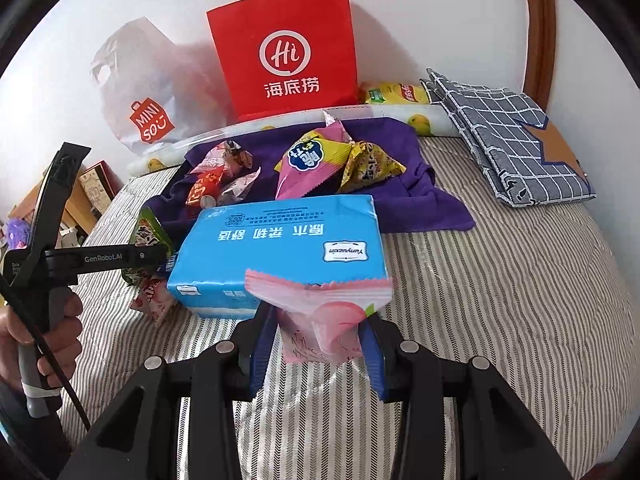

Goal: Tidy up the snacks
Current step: 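Grasp the green triangular bag with left gripper while right gripper holds the pink pouch, then carry the green bag and pink pouch over the purple towel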

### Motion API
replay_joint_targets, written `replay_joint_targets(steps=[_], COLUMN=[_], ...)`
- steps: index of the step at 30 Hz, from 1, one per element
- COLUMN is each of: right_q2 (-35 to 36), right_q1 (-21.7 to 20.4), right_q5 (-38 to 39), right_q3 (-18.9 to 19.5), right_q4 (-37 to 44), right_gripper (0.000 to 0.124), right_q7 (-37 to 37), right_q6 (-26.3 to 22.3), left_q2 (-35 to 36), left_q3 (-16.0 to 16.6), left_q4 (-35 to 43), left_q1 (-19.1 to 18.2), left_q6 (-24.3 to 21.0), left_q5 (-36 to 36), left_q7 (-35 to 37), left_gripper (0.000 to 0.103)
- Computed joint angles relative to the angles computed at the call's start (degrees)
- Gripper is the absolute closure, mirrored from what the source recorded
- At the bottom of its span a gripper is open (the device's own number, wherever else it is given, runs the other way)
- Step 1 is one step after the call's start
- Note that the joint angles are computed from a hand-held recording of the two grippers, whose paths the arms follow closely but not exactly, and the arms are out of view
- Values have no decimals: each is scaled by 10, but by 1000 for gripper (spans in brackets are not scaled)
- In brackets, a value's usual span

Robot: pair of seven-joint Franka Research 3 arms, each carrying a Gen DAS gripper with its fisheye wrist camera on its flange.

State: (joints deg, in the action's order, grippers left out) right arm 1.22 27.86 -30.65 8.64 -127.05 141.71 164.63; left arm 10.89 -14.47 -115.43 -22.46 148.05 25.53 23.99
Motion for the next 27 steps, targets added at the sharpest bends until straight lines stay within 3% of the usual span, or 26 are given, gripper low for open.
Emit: replay_joint_targets(steps=[10, 14, 27], right_q2=[-35, -64, -134], right_q1=[-10, -26, -93], right_q5=[-11, -24, 1], right_q3=[13, 29, 83], right_q4=[-31, -49, -92], right_gripper=[86, 86, 86], right_q7=[22, 35, 22], right_q6=[2, 0, 11], left_q2=[-64, -87, -77], left_q3=[-10, -19, -40], left_q4=[-54, -76, -52], left_q1=[-2, -2, -28], left_q6=[16, 43, 77], left_q5=[17, 5, 0], left_q7=[-32, -41, -43], left_gripper=[53, 53, 53])
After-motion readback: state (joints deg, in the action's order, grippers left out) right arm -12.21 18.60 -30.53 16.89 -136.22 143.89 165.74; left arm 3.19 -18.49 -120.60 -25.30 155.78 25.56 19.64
